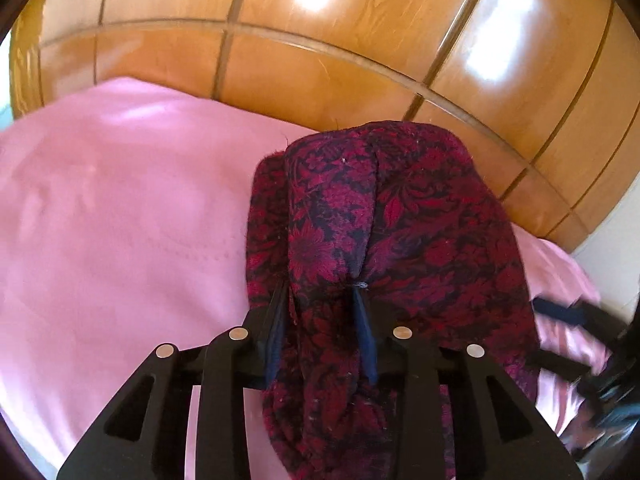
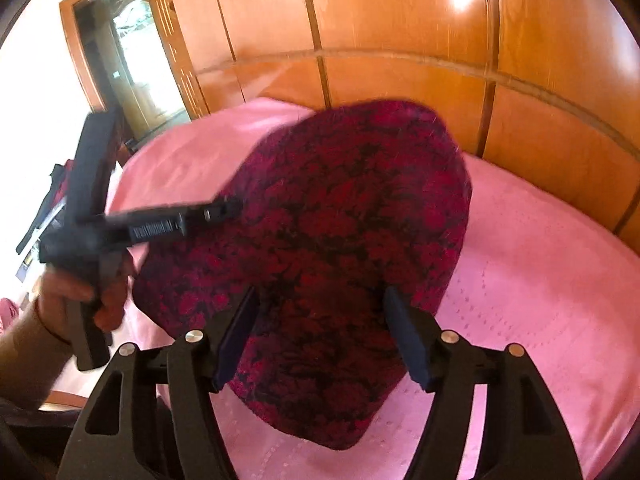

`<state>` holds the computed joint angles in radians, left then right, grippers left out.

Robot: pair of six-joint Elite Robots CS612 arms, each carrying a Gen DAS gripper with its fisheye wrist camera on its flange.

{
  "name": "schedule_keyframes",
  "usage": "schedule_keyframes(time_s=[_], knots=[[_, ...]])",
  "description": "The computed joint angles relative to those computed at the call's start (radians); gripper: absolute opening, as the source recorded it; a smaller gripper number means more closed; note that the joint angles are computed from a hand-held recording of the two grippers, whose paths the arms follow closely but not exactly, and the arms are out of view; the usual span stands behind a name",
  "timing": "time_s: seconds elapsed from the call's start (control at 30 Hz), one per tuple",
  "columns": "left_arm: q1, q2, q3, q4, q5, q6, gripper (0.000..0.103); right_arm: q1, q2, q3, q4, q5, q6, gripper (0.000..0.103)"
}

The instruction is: Fold small clothes

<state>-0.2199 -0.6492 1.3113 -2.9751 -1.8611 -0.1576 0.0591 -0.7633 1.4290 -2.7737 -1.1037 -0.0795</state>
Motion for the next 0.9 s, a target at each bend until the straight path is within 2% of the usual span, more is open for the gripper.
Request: schedule_keyframes(time_s=[0.07, 0.2, 0.33, 0.43, 0.5, 0.6, 0.73, 0.87, 0.9], knots=[[-0.005, -0.003, 0.007, -0.01, 0.022, 0.013, 0.031, -0.006, 0.012, -0.032, -0.025, 0.037, 0.038, 0.068], [-0.015, -0.006, 0.015, -0.023, 0.057, 0.036, 0.031, 0.008, 0.065, -0.149, 0.019, -0.006, 0.074, 0.069], [-0.015, -0.007, 0.018, -0.029, 0.065, 0.04, 0.031, 0.018, 0.152, -0.333, 0.226, -0.058, 0.119, 0.069], [-0.021, -0.006, 0.019, -0.041, 0.081, 0.052, 0.032, 0.023, 0.216, -0.454, 0.413, -0.079, 0.1, 0.07], [-0.021, -0.005, 0.018, -0.043, 0.08, 0.052, 0.032, 0.029, 0.24, -0.492, 0.461, -0.109, 0.084, 0.071], [-0.021, -0.003, 0.014, -0.042, 0.08, 0.045, 0.032, 0.033, 0.246, -0.483, 0.438, -0.125, 0.087, 0.075], [-0.021, -0.007, 0.022, -0.049, 0.079, 0.045, 0.032, 0.027, 0.228, -0.433, 0.346, -0.1, 0.111, 0.077], [-0.024, -0.013, 0.032, -0.066, 0.095, 0.05, 0.032, 0.022, 0.209, -0.387, 0.251, -0.088, 0.135, 0.09], [-0.025, -0.015, 0.038, -0.075, 0.106, 0.046, 0.036, 0.021, 0.199, -0.37, 0.229, -0.087, 0.142, 0.091]])
